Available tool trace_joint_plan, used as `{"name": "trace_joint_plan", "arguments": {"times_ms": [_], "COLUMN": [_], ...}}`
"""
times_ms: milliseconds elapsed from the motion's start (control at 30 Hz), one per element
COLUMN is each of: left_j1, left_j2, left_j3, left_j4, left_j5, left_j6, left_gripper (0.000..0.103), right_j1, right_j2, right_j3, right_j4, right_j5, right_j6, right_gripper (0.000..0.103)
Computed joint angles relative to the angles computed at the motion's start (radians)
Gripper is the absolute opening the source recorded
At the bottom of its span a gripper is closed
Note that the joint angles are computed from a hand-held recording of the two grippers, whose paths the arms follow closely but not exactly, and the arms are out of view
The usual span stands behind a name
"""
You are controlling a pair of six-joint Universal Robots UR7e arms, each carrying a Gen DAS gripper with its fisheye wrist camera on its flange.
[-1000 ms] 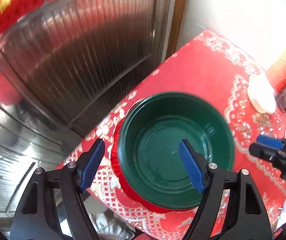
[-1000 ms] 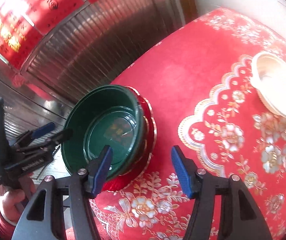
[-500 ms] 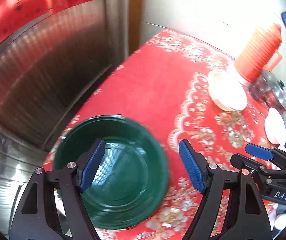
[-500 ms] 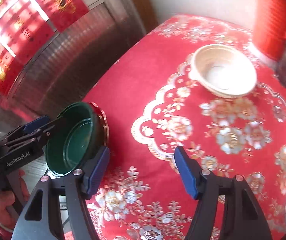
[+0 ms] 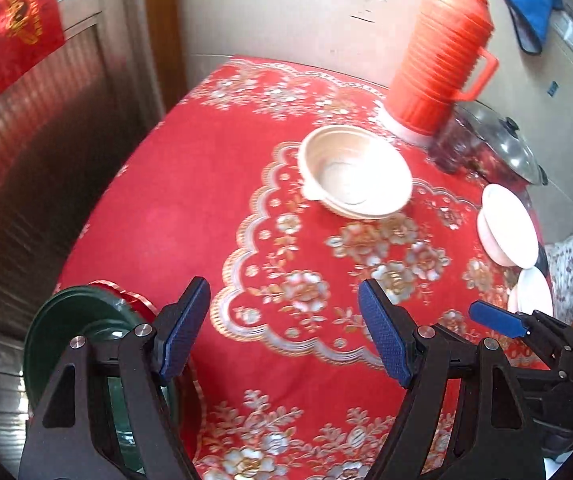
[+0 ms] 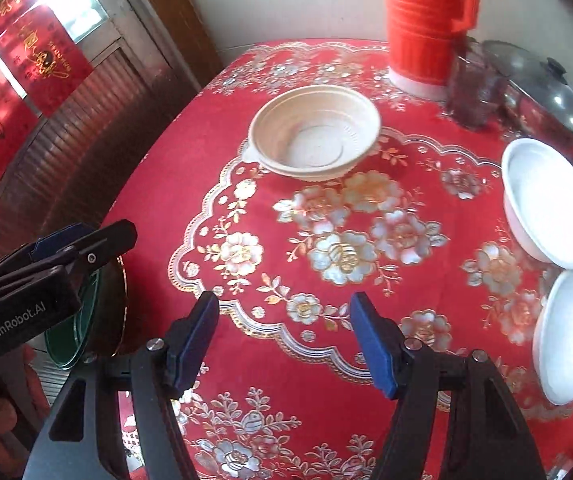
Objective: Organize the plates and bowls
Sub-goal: 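Move both grippers to the rim of the beige plastic bowl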
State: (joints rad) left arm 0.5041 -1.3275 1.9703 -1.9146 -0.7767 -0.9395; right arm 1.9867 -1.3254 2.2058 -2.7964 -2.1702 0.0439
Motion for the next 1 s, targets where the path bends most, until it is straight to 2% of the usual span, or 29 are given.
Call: {"name": "trace_joint_plan", "arguments": {"times_ms": [233, 333, 533, 800, 1000], "left_j1": [-0.004, -0.003, -0.002, 0.017, 0.05], "left_j2": [0.087, 0.119, 0.162, 0.201, 0.218], "left_j3": [-0.03, -0.045, -0.071, -0.109, -0.135], "left_j4": [-0.101, -0.12, -0.124, -0.113, -0.088], "left_j5": [-0.03, -0.04, -0.051, -0.019, 0.017], "left_j6": [0.097, 0.124, 0.163, 0.201, 0.2], "left_gripper": [0.078, 0.078, 0.078, 0.078, 0.078], "right_j1": [-0.026, -0.029, -0.047, -0.062, -0.077], "right_j2": [-0.066, -0.084, -0.118, -0.104, -0.067], "right_j3": [0.041, 0.052, 0.067, 0.058, 0.02], "right_j4": [-0.017, -0.026, -0.038, -0.08, -0.092], "right_j5": [-0.052, -0.095, -0.112, -0.138, -0.119], "right_j6": [0.027, 0.024, 0.022, -0.009, -0.038], "right_gripper": [0.071, 0.072, 0.072, 0.072, 0.073]}}
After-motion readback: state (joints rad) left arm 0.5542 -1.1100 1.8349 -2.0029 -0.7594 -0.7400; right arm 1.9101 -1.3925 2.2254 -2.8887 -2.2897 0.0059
